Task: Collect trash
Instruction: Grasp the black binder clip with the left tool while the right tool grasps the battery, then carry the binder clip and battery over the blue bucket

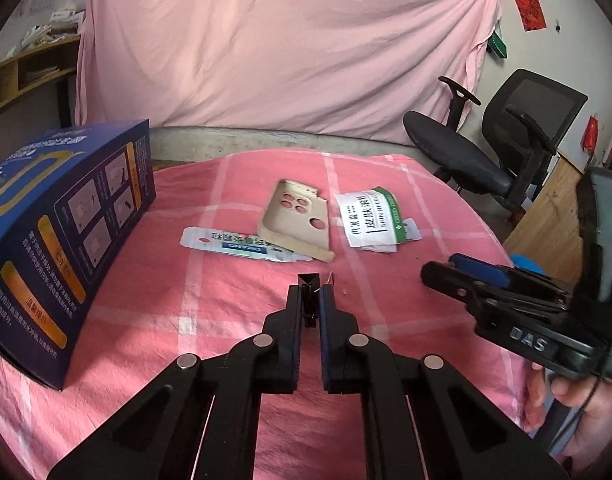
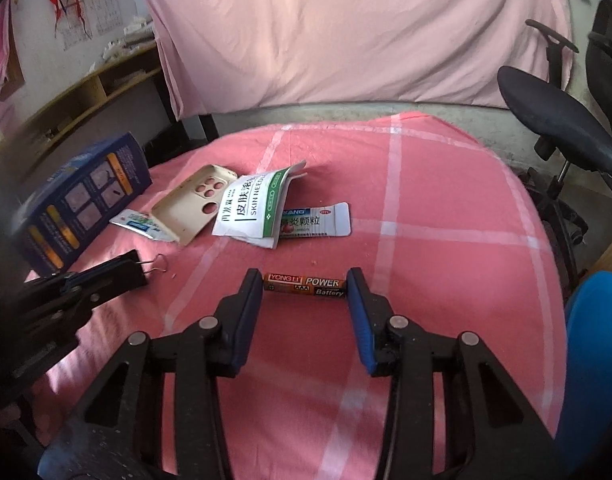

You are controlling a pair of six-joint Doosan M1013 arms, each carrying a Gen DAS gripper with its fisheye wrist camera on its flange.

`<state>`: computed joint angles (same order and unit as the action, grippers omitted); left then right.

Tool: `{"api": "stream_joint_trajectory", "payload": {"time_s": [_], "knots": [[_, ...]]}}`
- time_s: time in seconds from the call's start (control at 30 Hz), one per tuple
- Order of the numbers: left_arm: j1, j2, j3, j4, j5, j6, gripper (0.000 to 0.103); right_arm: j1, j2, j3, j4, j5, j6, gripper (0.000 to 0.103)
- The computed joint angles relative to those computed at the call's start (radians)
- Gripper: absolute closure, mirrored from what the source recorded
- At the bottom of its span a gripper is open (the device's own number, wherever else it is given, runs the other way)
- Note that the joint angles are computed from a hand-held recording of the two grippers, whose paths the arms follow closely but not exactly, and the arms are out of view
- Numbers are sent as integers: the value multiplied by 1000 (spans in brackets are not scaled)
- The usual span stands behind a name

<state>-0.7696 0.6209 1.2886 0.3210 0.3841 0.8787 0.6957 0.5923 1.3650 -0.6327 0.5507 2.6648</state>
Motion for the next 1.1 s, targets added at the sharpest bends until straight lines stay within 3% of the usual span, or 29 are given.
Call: {"api": "stream_joint_trajectory", "payload": {"time_s": [0.07, 0.23, 0.3, 0.4, 0.6, 0.73, 0.87, 1.1], "knots": [[-7, -7, 11, 64, -21, -49, 98, 10, -19, 30, -89, -13, 90, 47], [-33, -33, 51, 379, -81, -349, 98, 39, -60, 102, -402, -34, 392, 47], [-43, -45, 67, 565, -112, -528, 98, 59, -81, 138, -609, 0, 574, 47], [-61, -60, 85, 908, -128, -837, 97, 83, -106, 176, -807, 69, 736, 47], [-92, -73, 96, 1415, -121, -1274, 97, 112, -154, 242, -1037, 211, 953, 46], [-113, -72, 88, 1602, -110, -1394, 97, 134, -184, 286, -1138, 346, 1048, 47], [-133, -55, 52, 1703, -142, -1446, 97, 155, -205, 319, -1152, 465, 1058, 46], [-161, -6, -39, 1767, -247, -1472, 97, 172, -258, 399, -1091, 601, 1102, 46]]}}
